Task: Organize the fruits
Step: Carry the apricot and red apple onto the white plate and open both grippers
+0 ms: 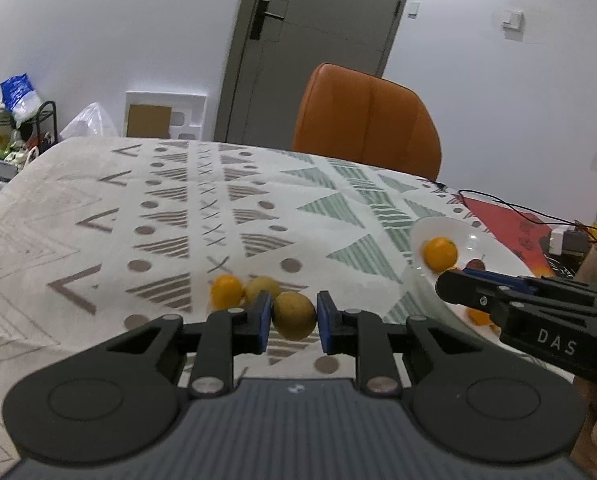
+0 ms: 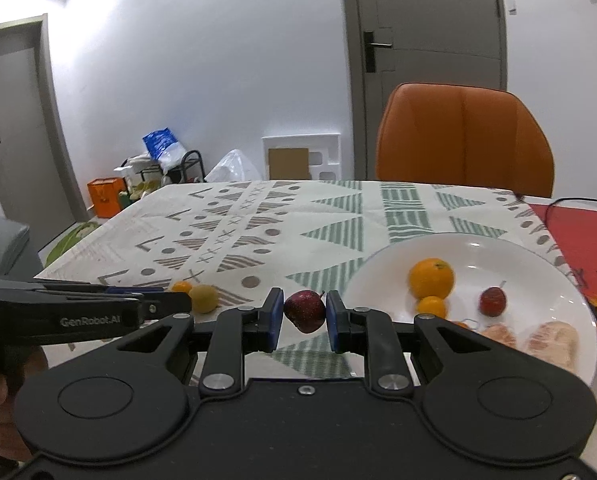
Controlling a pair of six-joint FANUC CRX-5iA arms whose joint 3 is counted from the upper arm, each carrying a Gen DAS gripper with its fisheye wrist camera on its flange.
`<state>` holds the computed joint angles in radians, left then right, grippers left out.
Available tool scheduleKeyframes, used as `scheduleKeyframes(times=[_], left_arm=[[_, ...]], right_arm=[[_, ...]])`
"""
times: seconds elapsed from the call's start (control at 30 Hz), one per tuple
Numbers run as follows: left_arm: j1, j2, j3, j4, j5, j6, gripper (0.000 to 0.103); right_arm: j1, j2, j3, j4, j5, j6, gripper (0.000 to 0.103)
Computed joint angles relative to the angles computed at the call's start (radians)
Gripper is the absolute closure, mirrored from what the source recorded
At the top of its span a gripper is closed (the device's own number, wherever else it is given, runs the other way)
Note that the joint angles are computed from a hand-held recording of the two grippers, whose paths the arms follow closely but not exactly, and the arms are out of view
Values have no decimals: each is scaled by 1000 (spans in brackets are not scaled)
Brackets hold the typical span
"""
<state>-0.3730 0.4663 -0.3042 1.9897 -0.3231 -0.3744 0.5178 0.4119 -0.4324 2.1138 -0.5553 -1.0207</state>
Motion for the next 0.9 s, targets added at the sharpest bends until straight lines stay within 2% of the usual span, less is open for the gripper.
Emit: scheduleKeyframes(times=[0.4, 0.9], left_arm=[[-72, -12, 12, 48, 25, -77, 80], [-140, -1, 41, 31, 53, -110, 80]], right_arm=[[-35, -63, -100, 51, -65, -114, 82], [-99, -113, -194, 137, -113, -269, 82]])
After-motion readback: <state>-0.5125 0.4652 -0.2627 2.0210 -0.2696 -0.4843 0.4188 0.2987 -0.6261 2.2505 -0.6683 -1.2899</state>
